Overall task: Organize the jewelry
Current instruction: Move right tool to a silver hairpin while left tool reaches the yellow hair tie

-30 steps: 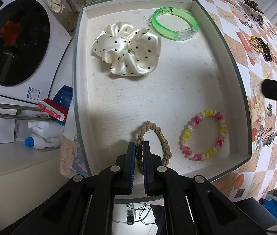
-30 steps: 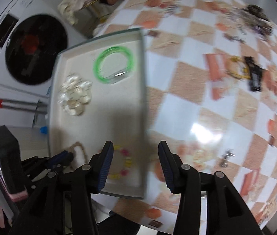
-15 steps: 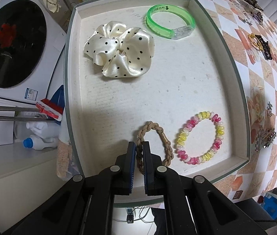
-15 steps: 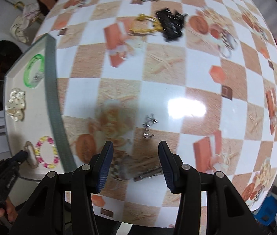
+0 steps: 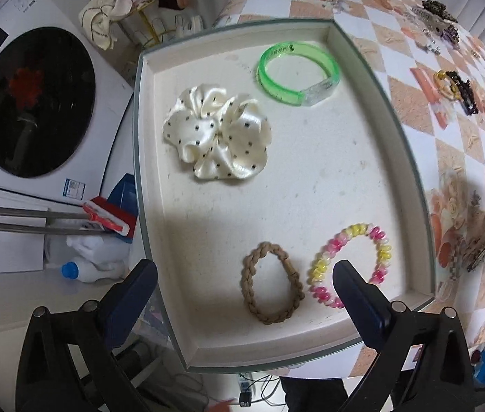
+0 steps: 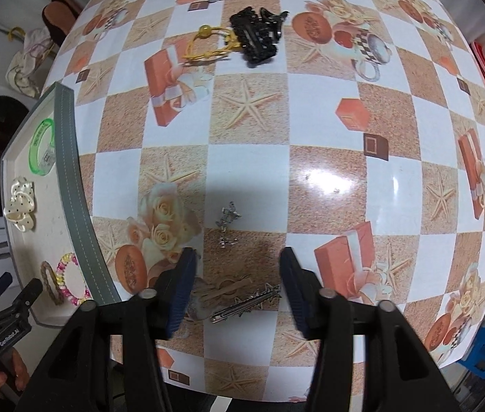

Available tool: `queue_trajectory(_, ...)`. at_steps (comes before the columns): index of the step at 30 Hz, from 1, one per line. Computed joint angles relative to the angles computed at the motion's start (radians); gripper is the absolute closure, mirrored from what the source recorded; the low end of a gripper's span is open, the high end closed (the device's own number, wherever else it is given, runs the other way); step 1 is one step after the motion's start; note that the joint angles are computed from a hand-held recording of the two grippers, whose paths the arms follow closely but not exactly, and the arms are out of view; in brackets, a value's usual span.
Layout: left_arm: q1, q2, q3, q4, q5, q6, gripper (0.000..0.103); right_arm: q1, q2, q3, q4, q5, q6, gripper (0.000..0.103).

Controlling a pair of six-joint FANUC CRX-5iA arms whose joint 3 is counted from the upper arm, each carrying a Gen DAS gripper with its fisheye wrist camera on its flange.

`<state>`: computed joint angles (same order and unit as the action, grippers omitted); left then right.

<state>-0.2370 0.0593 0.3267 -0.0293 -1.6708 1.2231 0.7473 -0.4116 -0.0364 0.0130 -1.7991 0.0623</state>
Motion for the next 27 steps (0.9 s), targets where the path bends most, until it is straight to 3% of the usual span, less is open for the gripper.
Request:
queue_trajectory(10, 0.026, 0.01, 0.014, 0.046, -0.002, -0.056, 0.0, 0.009, 0.025, -0.017, -0.002, 0.027, 0.0, 0.038)
queue_trajectory(16, -0.019, 0.039, 0.068, 0.063, -0.011, -0.05, 0.0, -0.002, 0.079, -0.013, 0.007, 0.048, 0.031, 0.039)
queue_trajectory(22, -0.108, 0.083, 0.15, 0.078, -0.026, -0.014, 0.0, 0.006, 0.118, -0.006, 0.034, 0.03, 0.061, 0.054)
queue_trajectory(27, -0.164, 0.138, 0.218, 0.093, -0.029, 0.004, 0.0, 0.022, 0.156, 0.01, 0.067, 0.004, 0.096, 0.078)
